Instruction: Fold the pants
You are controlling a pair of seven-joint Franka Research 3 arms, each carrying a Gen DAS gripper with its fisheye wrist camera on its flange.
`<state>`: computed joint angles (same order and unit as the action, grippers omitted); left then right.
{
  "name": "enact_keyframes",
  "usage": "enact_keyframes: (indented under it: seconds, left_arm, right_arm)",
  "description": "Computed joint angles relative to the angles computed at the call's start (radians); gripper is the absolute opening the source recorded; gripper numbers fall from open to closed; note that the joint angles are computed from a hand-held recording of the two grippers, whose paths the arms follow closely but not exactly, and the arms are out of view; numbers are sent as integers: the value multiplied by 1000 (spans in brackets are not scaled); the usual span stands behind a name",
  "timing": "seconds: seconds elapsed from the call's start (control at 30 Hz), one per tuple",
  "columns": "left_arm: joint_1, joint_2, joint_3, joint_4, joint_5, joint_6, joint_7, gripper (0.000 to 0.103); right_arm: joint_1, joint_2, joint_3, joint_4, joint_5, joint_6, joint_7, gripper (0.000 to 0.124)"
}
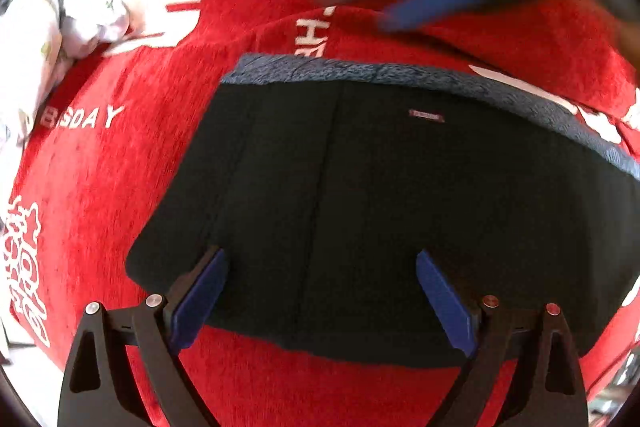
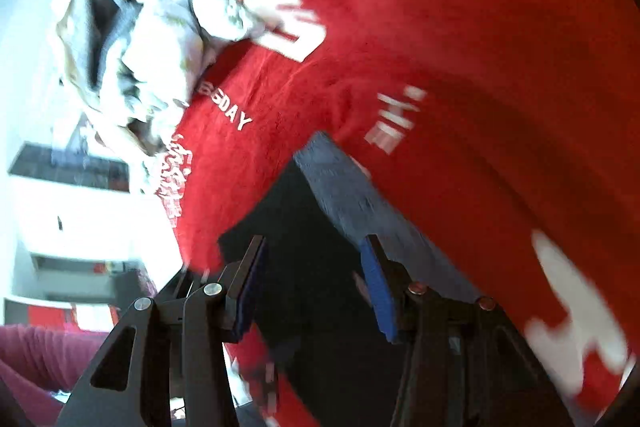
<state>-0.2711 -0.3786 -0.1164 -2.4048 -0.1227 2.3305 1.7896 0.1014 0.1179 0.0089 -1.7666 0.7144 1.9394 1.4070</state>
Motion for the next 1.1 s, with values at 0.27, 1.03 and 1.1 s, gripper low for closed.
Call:
enact_keyframes:
  seconds: [0.27,1.03,1.1]
  left_arm:
    - [-5,-24,26,-36,-78,40,14,96]
    - [29,11,15,75,-36,-82,-13,98]
    - [11,16,10,103,-61,-84,5,98]
  right_arm:
    - [46,363,47,397,-156,-123,62,52]
    - [55,79,20,68,-165,92,231,48]
    - [36,-82,0,-101,-177,149,289,48]
